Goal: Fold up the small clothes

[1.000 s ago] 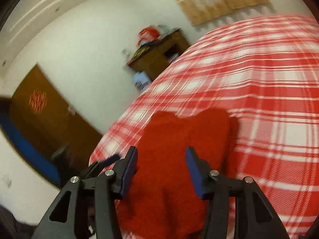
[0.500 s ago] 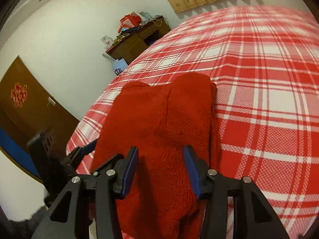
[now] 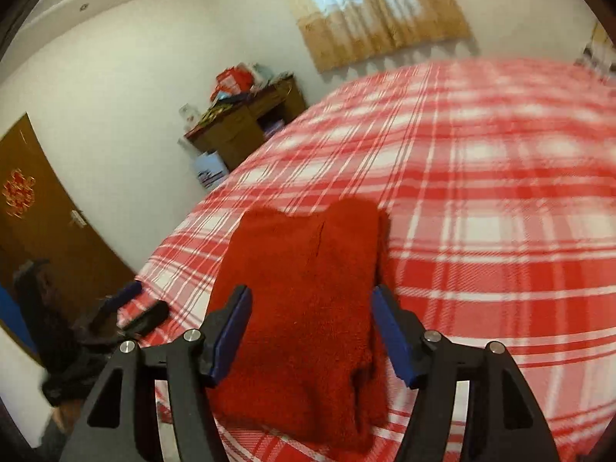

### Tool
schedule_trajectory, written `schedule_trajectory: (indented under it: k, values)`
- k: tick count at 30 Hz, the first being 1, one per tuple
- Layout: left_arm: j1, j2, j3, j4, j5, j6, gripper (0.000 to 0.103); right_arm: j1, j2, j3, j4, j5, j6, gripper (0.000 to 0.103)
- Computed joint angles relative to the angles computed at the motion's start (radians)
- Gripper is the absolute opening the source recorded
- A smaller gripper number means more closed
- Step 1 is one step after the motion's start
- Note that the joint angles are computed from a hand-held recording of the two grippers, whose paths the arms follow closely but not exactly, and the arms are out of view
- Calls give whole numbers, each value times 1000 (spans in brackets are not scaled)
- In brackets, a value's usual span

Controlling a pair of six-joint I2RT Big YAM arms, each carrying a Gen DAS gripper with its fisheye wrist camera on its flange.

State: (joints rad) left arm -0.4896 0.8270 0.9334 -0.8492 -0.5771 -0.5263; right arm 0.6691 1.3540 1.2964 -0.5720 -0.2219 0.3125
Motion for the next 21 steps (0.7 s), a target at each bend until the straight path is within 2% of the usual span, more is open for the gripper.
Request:
schedule_trajectory:
  k: [2,4,13,21]
  values:
    - [-10,-16,15,3,-22,9,103,21,-42,-14,9,72,-33,74]
    - [-21,-29,27,14,-37,19,103,34,-72,-24,25,96,-57,75]
    - [-36,-42,38,61,-59,66,103,84,-110,-29,31,145,-105,76]
    - [-29,-53,22,78,-52,65,103,85,-132,-47,49,166,-106,76]
